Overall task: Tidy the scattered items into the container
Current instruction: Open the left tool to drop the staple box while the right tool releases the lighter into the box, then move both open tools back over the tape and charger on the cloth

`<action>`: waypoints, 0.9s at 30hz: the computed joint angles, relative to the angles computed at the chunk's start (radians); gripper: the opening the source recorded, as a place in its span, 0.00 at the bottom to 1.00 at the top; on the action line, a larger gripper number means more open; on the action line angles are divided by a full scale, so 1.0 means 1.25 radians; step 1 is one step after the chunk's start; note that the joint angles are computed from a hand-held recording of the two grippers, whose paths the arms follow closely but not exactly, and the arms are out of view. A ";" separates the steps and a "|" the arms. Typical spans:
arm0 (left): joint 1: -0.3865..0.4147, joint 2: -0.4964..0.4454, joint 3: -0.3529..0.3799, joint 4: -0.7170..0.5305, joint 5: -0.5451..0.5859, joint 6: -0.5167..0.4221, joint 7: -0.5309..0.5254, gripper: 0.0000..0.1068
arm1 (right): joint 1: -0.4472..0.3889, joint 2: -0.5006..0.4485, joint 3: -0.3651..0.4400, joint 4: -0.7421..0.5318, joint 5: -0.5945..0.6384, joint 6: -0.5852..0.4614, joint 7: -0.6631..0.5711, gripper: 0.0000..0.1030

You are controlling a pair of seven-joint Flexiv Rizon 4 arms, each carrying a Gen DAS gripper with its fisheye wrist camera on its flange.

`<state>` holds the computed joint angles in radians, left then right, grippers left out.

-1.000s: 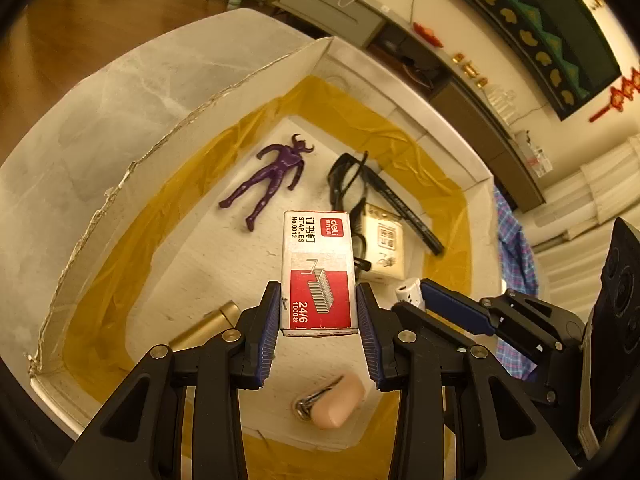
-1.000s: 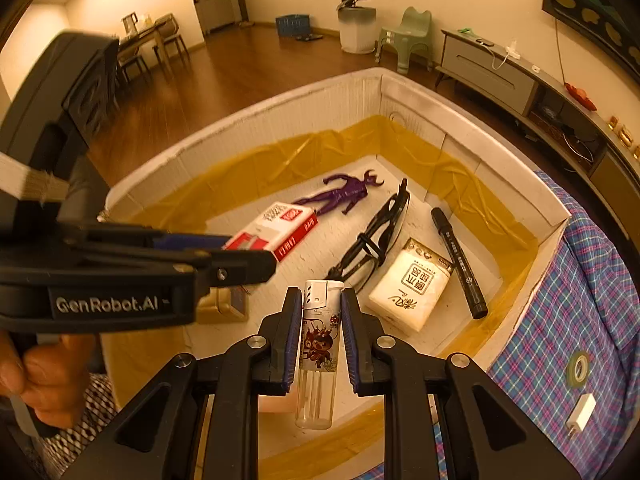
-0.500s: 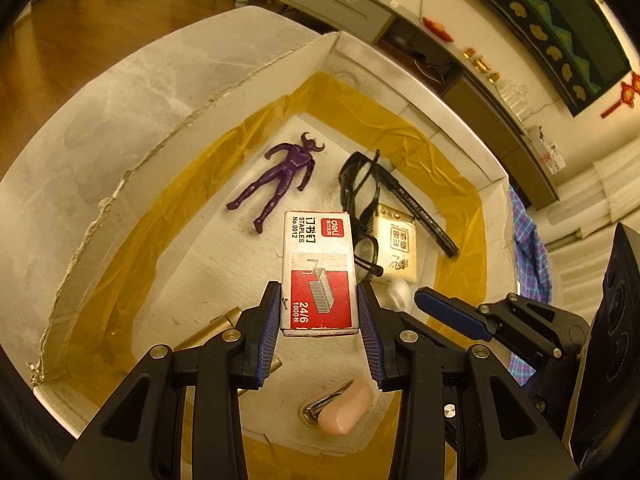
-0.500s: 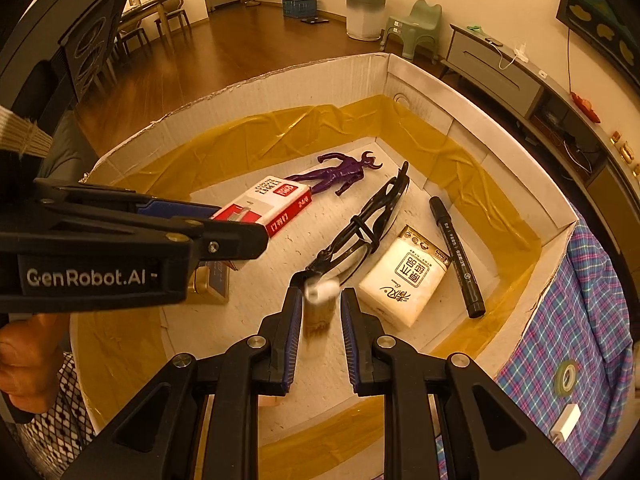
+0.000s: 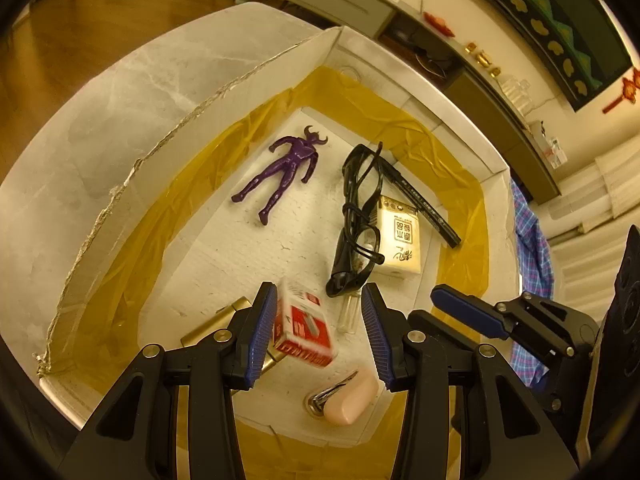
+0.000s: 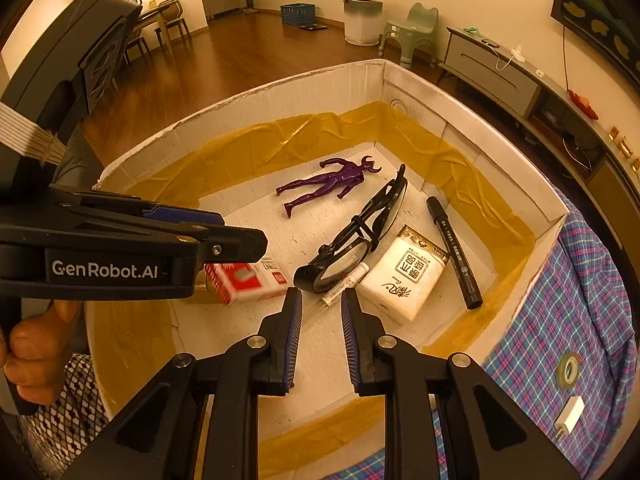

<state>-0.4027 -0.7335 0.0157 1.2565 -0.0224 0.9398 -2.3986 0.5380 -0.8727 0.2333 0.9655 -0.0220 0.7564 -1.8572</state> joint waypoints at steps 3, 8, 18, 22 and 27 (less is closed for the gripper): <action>-0.011 0.006 0.012 -0.003 0.019 -0.006 -0.005 0.43 | -0.007 0.012 0.005 0.013 0.010 0.007 0.001 0.22; -0.027 0.016 0.026 -0.013 0.052 -0.024 -0.015 0.43 | -0.027 0.031 0.026 0.033 0.044 0.015 -0.001 0.22; -0.049 0.037 0.032 -0.029 0.105 -0.060 -0.035 0.43 | -0.068 0.075 0.059 0.080 0.128 0.024 -0.018 0.22; -0.063 0.042 0.036 -0.041 0.128 -0.078 -0.047 0.43 | -0.088 0.097 0.073 0.108 0.161 0.037 -0.029 0.22; -0.098 0.052 0.053 -0.069 0.189 -0.100 -0.066 0.43 | -0.136 0.121 0.113 0.129 0.246 0.044 -0.058 0.22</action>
<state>-0.5256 -0.6685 0.0815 1.1698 0.2143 0.8144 -2.4813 0.3678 -0.7211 0.3744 1.1273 0.2858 0.8119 -1.9302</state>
